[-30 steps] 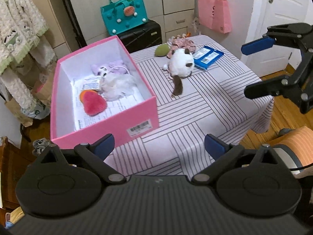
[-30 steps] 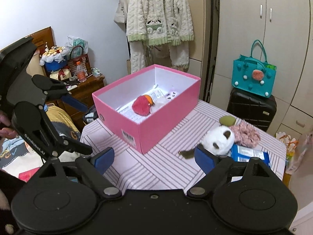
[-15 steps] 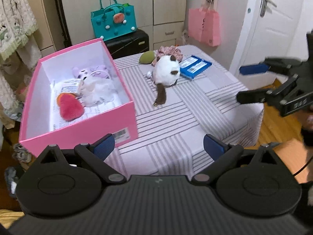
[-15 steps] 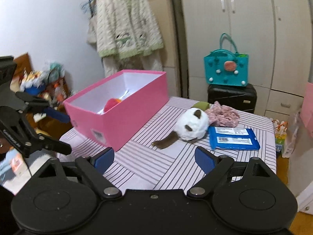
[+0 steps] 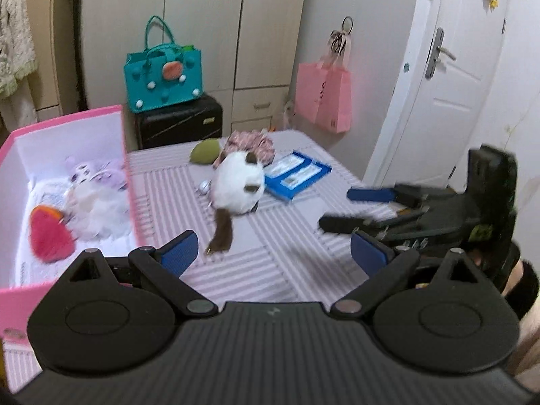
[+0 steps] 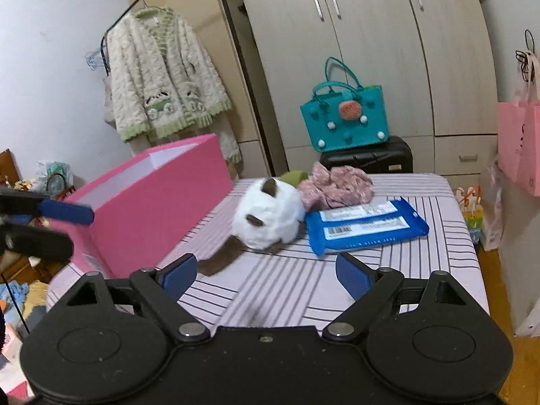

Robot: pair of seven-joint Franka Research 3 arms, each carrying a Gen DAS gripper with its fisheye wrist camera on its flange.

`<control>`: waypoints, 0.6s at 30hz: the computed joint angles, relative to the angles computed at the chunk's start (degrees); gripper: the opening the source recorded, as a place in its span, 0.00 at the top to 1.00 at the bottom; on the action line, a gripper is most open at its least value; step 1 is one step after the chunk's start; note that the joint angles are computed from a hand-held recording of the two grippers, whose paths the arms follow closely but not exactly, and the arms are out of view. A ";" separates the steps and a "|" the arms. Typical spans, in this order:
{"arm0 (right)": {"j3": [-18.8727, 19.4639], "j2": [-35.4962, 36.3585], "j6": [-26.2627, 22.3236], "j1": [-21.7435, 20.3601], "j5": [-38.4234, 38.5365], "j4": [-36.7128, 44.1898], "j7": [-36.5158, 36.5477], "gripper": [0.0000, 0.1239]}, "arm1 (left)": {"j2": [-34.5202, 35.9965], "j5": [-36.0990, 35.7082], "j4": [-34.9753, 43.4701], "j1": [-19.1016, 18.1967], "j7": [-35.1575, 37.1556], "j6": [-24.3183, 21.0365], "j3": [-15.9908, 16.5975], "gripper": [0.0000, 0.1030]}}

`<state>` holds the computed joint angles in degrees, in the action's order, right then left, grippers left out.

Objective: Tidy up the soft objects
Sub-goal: 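Move both tools back toward the white-and-brown plush cat, then close the left tool on the plush cat while the right tool pinches it too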

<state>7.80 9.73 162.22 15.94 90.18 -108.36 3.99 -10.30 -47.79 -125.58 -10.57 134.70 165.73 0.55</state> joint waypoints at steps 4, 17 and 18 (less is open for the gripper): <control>0.45 2.22 2.31 0.44 -1.30 1.75 -1.60 0.26 | 5.03 -7.23 4.36 -1.35 5.28 3.96 -0.99 0.06; 3.30 9.19 8.60 1.78 -0.08 10.16 -3.97 0.28 | 17.81 2.53 16.25 6.99 -8.58 4.33 -9.20 0.13; 3.50 9.88 9.75 2.13 -0.99 10.74 -3.51 0.28 | 18.65 5.03 16.60 7.03 -10.56 5.68 -9.25 0.14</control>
<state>11.29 19.61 171.97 18.07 89.19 -97.62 0.48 8.35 -42.76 -108.98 -3.54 124.14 171.42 -8.70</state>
